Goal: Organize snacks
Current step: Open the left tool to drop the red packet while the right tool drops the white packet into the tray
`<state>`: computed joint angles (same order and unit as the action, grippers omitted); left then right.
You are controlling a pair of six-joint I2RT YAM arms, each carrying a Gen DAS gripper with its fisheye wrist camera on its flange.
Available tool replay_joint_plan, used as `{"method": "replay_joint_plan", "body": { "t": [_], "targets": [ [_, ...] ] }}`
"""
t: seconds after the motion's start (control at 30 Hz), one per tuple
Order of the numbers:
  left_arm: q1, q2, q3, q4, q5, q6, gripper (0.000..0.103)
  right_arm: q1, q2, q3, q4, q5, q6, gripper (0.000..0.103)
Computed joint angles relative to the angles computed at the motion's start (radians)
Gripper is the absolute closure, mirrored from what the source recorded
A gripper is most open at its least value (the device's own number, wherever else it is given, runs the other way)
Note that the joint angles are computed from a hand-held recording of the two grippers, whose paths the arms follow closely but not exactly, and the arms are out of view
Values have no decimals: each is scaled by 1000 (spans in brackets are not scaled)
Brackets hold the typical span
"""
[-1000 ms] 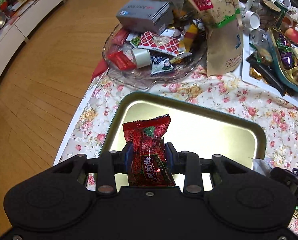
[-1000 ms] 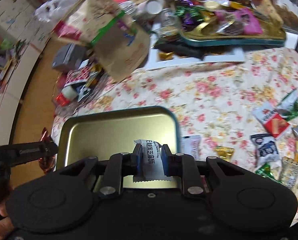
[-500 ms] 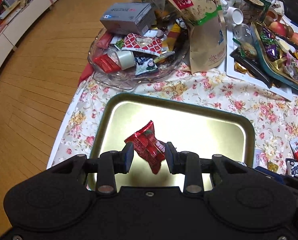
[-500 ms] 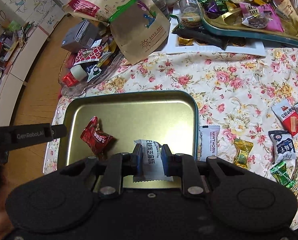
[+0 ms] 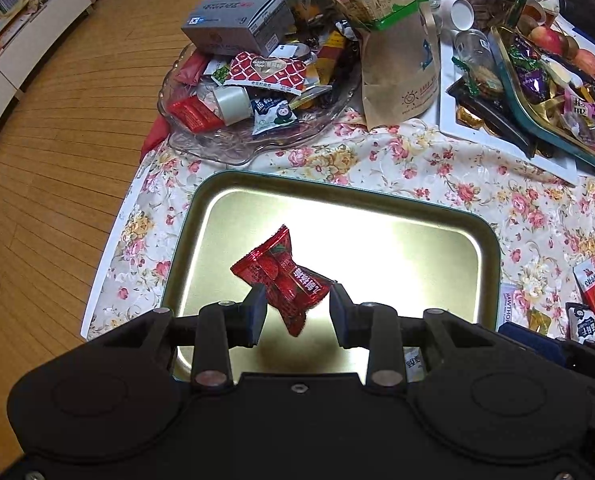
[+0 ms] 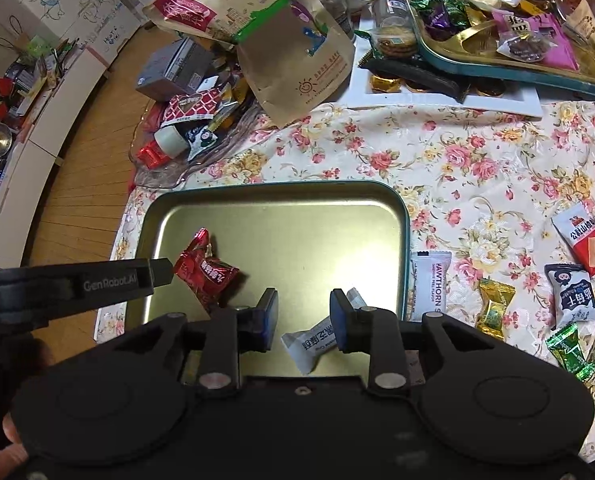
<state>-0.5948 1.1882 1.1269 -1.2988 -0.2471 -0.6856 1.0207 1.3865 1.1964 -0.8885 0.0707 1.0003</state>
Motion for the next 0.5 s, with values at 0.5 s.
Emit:
{"method": "replay_joint_plan", "body": {
  "t": [0.5],
  "targets": [
    [-5,18,6,-6,47,-1,60,-10,52,25,-76,-18,-10,69]
  ]
}}
